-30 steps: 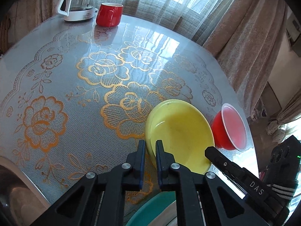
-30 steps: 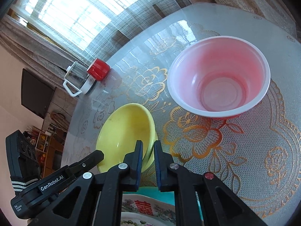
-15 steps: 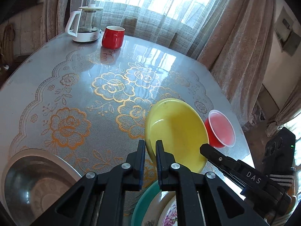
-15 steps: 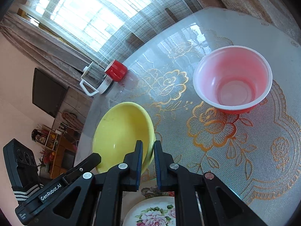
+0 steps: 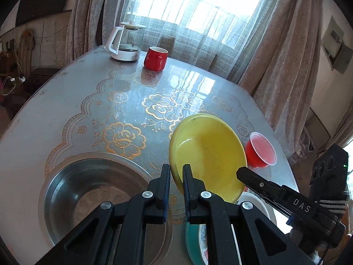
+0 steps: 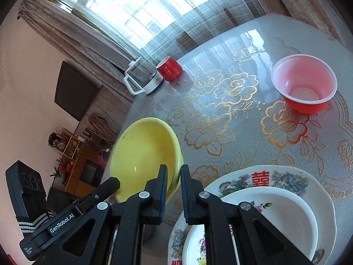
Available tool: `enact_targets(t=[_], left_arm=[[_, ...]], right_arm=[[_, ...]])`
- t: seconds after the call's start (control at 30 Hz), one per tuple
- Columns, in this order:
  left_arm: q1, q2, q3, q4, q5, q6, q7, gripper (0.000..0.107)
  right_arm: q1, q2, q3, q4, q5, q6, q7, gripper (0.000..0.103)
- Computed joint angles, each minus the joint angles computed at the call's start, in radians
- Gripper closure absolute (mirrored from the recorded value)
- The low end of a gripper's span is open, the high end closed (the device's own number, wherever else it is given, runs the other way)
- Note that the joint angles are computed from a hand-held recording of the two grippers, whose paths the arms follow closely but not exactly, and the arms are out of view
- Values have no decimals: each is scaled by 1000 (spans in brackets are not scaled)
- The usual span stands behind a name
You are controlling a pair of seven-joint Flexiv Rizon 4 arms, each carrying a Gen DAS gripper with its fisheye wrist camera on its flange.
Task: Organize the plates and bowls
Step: 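Lift the yellow bowl and carry it over the steel bowl, then lower the yellow bowl into the steel bowl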
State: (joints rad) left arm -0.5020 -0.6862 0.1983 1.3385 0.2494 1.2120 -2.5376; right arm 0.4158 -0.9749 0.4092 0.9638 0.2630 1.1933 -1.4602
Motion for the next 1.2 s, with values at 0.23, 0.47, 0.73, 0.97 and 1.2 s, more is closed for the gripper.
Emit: enact_targets(t=[0.23, 0.47, 0.73, 0.97, 1.2], left_arm=[[-30, 84, 45, 130, 52, 35, -73, 95], [-45, 155, 80, 254, 119, 71, -188, 95], [-32, 195, 72, 332, 178, 63, -287, 95], [-23, 205, 61, 368, 213, 60, -342, 95], [-13, 210, 55, 376, 238, 41, -371, 95]], right_arm=[[5, 9, 45, 11, 23, -15, -69, 91], [36, 9, 55, 2, 40, -50, -127, 91], [80, -6, 34, -18, 47, -119, -148, 91], [109, -32, 2, -63, 36, -188, -133, 89], [132, -45, -28, -89, 20, -249, -122, 89]])
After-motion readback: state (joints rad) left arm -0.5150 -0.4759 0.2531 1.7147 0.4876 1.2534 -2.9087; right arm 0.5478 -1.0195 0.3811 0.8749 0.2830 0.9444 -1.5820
